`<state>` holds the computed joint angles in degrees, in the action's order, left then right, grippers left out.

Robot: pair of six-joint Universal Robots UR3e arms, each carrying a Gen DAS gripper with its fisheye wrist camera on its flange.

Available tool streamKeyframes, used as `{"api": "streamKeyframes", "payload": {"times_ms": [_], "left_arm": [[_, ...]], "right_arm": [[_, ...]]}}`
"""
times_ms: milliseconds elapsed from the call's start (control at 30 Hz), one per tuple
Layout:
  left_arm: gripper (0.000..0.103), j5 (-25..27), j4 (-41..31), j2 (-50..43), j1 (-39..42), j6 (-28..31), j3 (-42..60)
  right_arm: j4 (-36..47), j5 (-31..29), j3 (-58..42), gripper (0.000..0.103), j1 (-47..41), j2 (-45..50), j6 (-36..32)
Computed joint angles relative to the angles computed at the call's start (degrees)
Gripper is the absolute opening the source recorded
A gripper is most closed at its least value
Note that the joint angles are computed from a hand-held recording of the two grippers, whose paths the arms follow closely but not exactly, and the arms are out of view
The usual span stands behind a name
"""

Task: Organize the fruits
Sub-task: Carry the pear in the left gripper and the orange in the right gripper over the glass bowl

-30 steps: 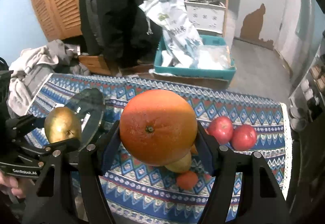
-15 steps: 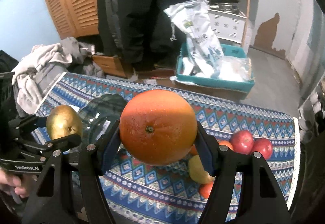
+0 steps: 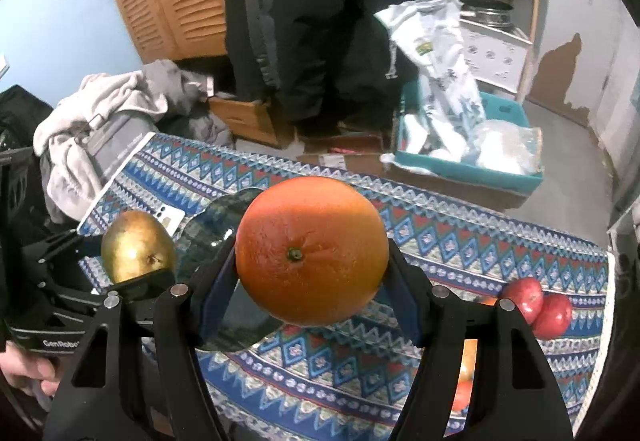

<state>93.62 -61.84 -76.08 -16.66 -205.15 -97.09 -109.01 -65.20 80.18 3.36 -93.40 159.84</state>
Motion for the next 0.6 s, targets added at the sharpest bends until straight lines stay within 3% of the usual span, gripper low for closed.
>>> {"api": "streamKeyframes", "payload": {"times_ms": [600], "left_arm": [[0.086, -4.52, 2.27, 3.51, 9.71, 2.55, -16.21]], "right_arm": [[-3.57, -4.52, 0.78, 0.069, 12.09, 13.35, 3.23]]}}
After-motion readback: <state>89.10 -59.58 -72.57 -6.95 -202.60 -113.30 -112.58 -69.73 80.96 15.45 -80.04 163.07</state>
